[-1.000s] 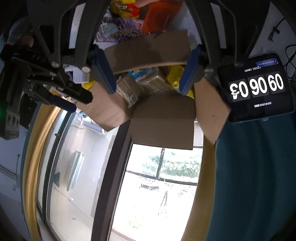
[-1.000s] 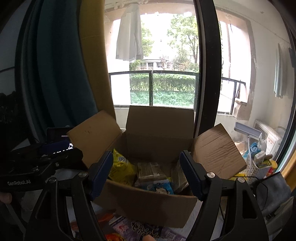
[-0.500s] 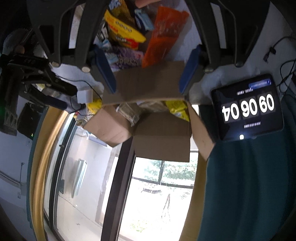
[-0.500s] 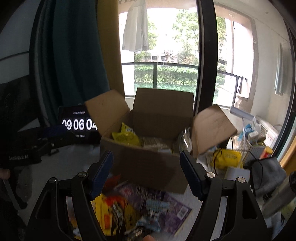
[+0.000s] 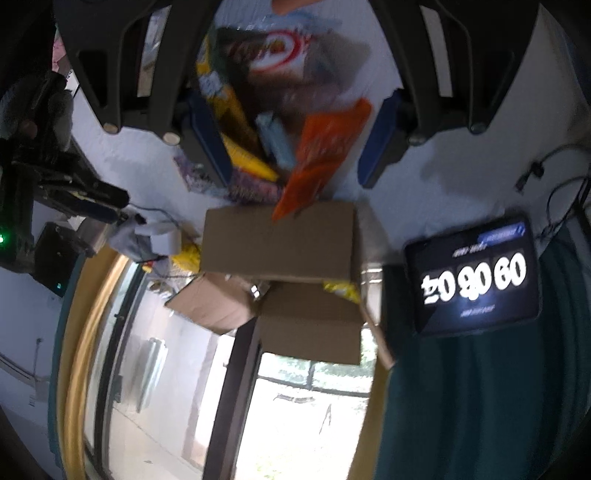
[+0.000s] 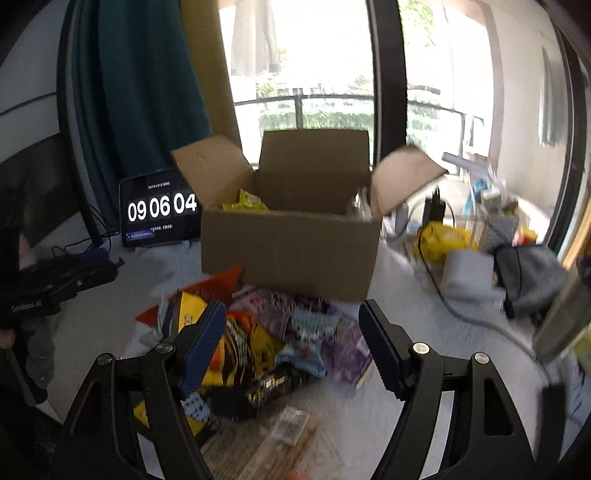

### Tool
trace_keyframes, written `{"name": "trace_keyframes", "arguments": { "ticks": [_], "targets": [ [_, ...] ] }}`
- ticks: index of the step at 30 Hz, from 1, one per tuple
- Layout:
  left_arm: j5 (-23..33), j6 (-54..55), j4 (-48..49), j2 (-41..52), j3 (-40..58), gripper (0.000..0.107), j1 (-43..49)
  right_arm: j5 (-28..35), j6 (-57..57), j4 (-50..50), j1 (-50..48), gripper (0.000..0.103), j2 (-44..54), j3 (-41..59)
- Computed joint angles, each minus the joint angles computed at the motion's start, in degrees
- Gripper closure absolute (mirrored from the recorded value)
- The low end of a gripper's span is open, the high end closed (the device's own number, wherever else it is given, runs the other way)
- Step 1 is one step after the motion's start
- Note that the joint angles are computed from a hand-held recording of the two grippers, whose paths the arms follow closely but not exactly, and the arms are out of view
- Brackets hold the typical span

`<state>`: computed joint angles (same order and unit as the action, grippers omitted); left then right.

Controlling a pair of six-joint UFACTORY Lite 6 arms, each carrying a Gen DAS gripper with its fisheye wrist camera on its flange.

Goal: Organize snacks
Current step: 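Grasp the white-red chip bag with the left gripper while the right grasps a clear biscuit pack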

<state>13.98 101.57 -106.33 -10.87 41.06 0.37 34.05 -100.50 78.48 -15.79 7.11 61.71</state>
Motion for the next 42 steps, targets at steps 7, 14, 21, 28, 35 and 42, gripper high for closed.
{"name": "trace_keyframes", "arguments": {
  "ticks": [7,14,21,28,35,42],
  "targets": [
    [1.87,8.57,-8.53,-1.86,-9.32,0.035,2.9,0.39,-1.18,0.56,-2.4,0.026,0.71,-4.56],
    [4.86,11.56,-13.25,2.21,-12.14,0.034,1.42,0.56,-2.75,0.1,-2.68,0.025,0.98,-8.28],
    [2.99,19.19,-22.6,6.94,-10.82,0.024,-5.43,1.25,-3.49,-1.31,-3.3,0.021,2.73,-9.53],
    [5.13,15.44,-19.38,12.58,-9.04,0.015,-5.88,0.19,-5.25,-2.1,-3.49,0.02,5.34,-10.46],
    [6.35,15.45,-21.31,16.28,-8.87,0.014,-5.46,0.82,-3.59,-4.82,-3.28,0.02,9.73,-10.11],
    [5.9,16.29,-22.57,15.5,-9.69,0.017,-6.14,2.28,1.56,-8.58,-3.52,0.02,13.34,-7.78]
  ]
}}
